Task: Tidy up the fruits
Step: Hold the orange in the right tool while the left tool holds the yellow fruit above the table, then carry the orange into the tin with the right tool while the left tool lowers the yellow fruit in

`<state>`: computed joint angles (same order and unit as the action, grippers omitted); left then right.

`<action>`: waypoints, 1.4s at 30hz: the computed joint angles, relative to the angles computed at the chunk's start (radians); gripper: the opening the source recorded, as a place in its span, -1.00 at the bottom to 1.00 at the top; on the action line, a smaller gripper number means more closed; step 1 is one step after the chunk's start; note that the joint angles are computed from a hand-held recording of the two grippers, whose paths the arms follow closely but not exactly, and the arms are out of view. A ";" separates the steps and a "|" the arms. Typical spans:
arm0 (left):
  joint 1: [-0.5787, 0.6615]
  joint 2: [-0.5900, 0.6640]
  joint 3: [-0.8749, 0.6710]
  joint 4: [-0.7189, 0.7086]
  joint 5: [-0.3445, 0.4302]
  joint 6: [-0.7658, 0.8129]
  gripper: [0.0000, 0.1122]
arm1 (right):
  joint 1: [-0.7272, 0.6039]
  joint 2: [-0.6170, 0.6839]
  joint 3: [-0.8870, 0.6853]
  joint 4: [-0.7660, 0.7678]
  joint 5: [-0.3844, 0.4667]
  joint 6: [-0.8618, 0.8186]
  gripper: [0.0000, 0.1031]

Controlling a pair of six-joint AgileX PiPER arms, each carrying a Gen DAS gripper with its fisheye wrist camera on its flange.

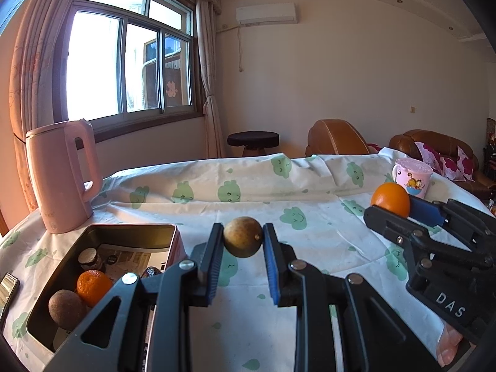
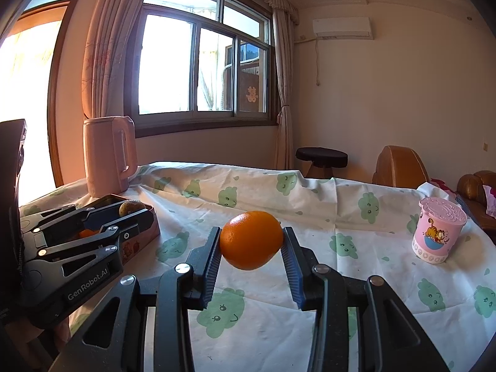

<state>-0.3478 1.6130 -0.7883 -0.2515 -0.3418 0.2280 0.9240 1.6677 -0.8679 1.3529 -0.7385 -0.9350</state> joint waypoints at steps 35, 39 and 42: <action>0.370 -0.176 0.158 0.813 -0.006 -0.708 -0.52 | 0.109 0.149 -0.317 0.151 0.143 -0.258 -0.21; 0.416 -0.174 0.150 0.902 -0.014 -0.784 -0.52 | 0.114 0.182 -0.379 0.187 0.156 -0.318 -0.21; 0.449 -0.169 0.144 0.960 -0.023 -0.834 -0.52 | 0.120 0.205 -0.416 0.208 0.161 -0.350 -0.21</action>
